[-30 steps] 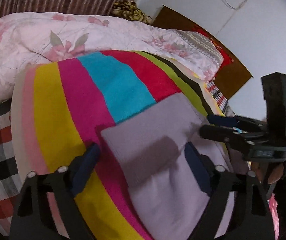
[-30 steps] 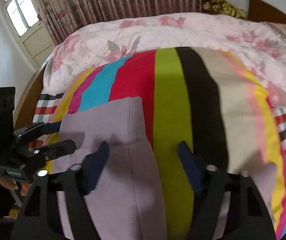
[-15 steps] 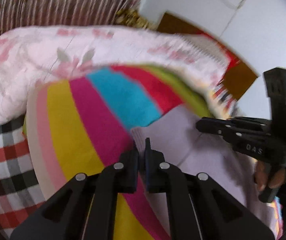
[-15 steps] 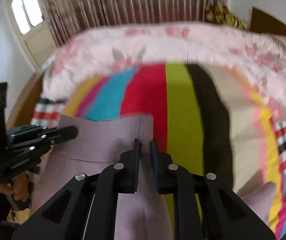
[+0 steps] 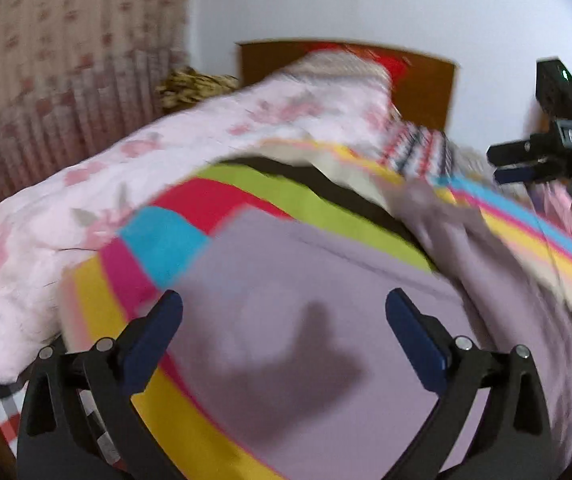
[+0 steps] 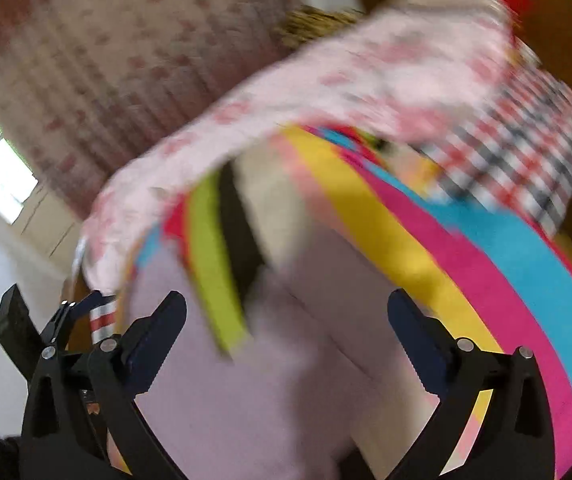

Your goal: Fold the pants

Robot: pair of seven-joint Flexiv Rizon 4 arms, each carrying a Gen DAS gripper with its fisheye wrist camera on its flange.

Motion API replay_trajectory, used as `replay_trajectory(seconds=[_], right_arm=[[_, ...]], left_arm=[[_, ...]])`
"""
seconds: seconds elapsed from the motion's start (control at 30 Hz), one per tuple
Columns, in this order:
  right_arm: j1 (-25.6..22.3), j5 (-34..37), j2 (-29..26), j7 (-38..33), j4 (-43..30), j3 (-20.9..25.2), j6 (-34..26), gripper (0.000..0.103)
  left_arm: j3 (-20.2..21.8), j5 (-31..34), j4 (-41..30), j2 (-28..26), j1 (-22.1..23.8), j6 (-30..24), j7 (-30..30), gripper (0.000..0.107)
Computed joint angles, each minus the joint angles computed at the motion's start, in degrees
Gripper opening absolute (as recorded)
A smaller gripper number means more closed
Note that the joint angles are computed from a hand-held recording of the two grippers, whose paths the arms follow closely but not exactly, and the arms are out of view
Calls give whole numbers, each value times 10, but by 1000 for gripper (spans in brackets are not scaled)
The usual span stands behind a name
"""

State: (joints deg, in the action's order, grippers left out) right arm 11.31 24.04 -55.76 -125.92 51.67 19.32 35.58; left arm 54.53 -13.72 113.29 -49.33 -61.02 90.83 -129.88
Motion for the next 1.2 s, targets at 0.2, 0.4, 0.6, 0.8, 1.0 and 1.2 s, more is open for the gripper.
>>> replay_trajectory(seconds=[0.2,0.4,0.6,0.8,1.0,1.2], right_arm=[[-13,-21,7,78,57,-30,-5,94],[-26,-2,-23,76,26,6,-49,51],[-10,-2,-35,86,11,-5,-36,16],[-9,6,24,23,92,6,54,11],[6,39,99,-66,149,66,83,11],[128,-30,100,-76,168,46,11,69]], left_arm=[[-85,33,-23,0,74,-10,1,102],[-93,21,-14,-7,82,16,5,102],[-93,0,-4,-11,74,35,18,102],[-61,-43,17,-21,36,47,28,100],[-74,-144,199,54,14,249,-98,100],[-121,-193,284,99,31,313,-119,100]])
